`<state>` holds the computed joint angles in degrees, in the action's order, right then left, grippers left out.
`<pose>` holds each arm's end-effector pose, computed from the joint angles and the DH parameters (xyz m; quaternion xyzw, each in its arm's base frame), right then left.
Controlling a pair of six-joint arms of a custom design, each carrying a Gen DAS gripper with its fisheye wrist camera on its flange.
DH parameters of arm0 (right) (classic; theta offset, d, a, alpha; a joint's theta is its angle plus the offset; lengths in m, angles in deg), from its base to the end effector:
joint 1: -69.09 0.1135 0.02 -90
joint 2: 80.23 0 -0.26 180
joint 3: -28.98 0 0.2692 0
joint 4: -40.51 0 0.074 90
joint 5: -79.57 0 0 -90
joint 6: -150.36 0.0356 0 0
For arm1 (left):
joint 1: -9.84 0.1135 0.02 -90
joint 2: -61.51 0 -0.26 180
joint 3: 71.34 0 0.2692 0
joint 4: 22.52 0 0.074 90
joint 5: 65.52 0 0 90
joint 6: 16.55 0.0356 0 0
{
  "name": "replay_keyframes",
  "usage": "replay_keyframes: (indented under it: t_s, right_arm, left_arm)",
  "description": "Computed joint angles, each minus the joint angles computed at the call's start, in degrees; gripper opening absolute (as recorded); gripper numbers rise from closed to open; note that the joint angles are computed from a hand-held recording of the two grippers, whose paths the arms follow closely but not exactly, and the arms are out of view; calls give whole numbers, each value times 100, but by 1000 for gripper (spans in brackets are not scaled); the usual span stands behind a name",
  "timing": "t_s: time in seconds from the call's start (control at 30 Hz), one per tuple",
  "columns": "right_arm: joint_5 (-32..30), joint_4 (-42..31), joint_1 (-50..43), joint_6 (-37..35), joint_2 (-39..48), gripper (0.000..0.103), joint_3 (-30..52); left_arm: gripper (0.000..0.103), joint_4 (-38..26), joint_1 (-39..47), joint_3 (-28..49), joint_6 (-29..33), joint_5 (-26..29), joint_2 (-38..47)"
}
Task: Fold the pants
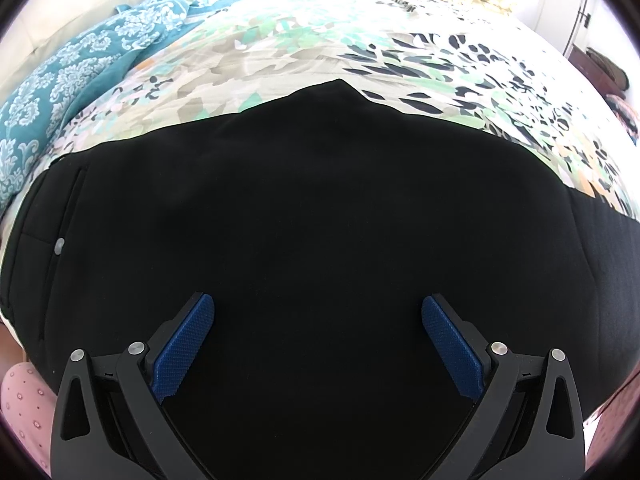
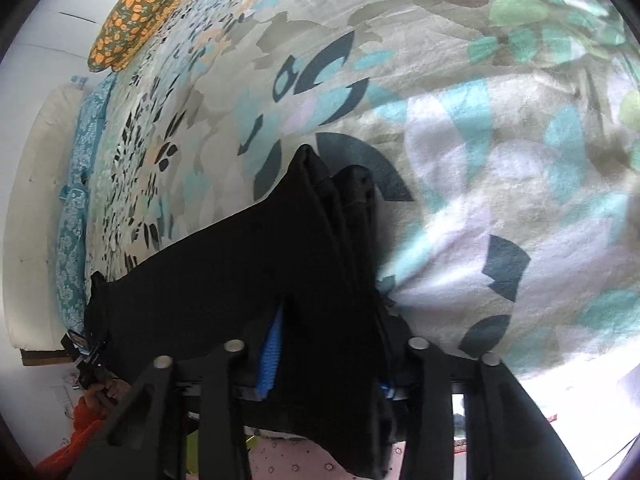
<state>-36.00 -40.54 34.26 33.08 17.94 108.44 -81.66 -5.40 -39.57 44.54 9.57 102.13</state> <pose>0.2501 -0.1553 0.1799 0.0828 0.9683 0.2317 0.0427 0.1271 -0.0251 0.1409 -0.1404 0.9634 0.0469 0.2233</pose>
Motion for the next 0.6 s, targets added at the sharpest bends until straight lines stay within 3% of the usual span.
replay_keyframes:
  t_s: [0.03,0.13,0.23,0.47,0.53,0.6]
  right_arm:
    - [-54,-75,14,-55,10,15,12]
    - [14,-22,188,118,-301,11,-139]
    - [-486,-264,181,149,-599,11,-212]
    - [-2705,-1718,329,-331,-1518,11,-579]
    - [-3361,-1686,852,8,-1892,11,-962]
    - [-3981,-993,1676,1018,-2353,11,-1384]
  left_arm:
    - [103,0,0,0,0,0,0]
    - [103,11,25,12,21,26,23]
    - [103,-2,94,38,79,90,38]
    - [103,-75,134,76,49,145,49]
    - [103,-53,124,80,8,134,85]
    - [103,-53,150,92,22,159,103]
